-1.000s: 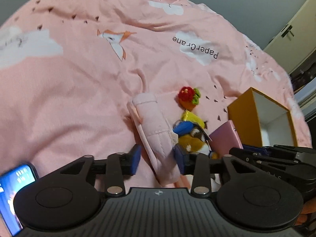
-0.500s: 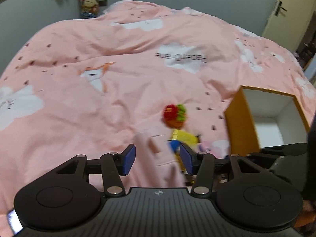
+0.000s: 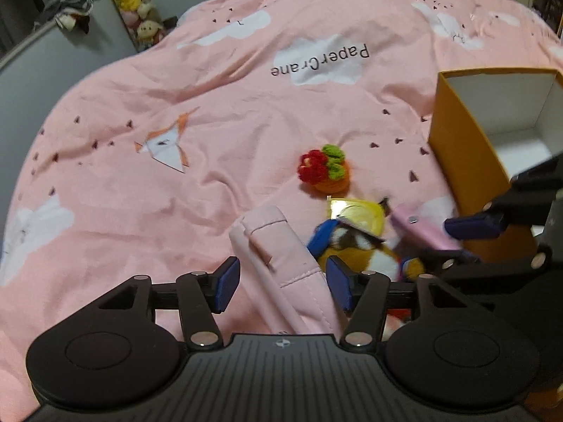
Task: Organize objects
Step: 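Lift the pink pouch with the left gripper while the right gripper carries the pink case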
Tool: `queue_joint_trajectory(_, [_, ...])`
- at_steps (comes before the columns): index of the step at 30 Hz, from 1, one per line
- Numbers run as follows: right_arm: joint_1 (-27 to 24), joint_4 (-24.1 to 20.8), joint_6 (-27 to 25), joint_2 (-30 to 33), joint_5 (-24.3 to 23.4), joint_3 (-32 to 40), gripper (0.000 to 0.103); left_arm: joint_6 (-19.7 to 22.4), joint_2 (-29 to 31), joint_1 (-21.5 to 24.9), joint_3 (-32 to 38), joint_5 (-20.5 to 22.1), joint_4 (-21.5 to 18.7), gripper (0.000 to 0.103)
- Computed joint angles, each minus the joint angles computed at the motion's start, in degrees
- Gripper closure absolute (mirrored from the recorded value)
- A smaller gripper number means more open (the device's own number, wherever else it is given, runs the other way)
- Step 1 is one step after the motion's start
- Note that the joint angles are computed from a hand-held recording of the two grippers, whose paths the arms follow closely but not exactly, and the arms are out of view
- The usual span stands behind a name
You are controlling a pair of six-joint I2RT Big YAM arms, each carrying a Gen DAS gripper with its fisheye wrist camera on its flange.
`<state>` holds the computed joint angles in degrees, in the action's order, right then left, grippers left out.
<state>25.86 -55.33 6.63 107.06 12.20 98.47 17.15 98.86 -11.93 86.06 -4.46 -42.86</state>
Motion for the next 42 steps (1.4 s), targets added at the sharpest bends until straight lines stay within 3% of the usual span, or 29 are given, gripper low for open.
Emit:
queue_joint_trajectory(2, [-0.03, -1.03, -2.2, 0.83, 0.35, 1.08, 0.076, 1.36, -0.35, 0.29, -0.51, -1.95, 0.51, 0.043])
queue_joint_trajectory(5, [0.06, -2.88, -5.43, 2.28, 1.13, 3.03, 0.071, 0.62, -0.43, 1.97, 0.01, 0.44, -1.33, 0.051])
queue_joint_trajectory(7, [0.09, -4.06, -6.24, 3.08, 2.31, 4.22, 0.082, 0.01, -0.28, 2.84, 0.49, 1.86, -2.2, 0.053])
queue_joint_trajectory(10, [-0.48, -3.38, -4.88, 2.15, 1.21, 3.48, 0.084, -0.31, -0.5, 3.8, 0.28, 3.45, -2.37, 0.06])
queue_joint_trajectory(15, [-1.37, 3.86, 1.32, -5.34, -1.75, -3.42, 0.085, -3.57, -1.44, 6.4, 0.32, 9.92, -3.02, 0.071])
queue_joint_trajectory(19, [-2.84, 10.74, 8.95, -13.25, -5.46, -10.31, 0.085, -6.32, -3.61, 7.93, -0.3, 14.82, -1.35, 0.072])
queue_joint_trajectory(24, [-5.35, 14.0, 14.91, -23.1, -5.57, -17.37, 0.085, -11.32, -6.0, 9.34, 0.92, 24.85, -0.28, 0.073])
queue_joint_trajectory(28, [-7.25, 9.22, 18.09, -27.79, -1.3, -20.67, 0.085, -13.96, -6.3, 8.74, 2.41, 34.77, 0.3, 0.073])
queue_joint_trajectory(33, [-9.54, 5.64, 22.64, -31.13, 2.45, -25.45, 0.085, -14.92, -3.45, 5.45, 5.97, 47.35, -4.03, 0.073])
queue_joint_trajectory(37, [-10.8, 6.71, 23.71, -32.65, 2.73, -28.76, 0.085, -13.76, -2.56, 0.91, 5.89, 47.28, -3.26, 0.073])
queue_joint_trajectory(42, [-11.37, 5.74, 21.8, -29.18, 4.86, -28.4, 0.085, -12.23, -0.75, -2.31, 6.32, 46.42, -3.13, 0.073])
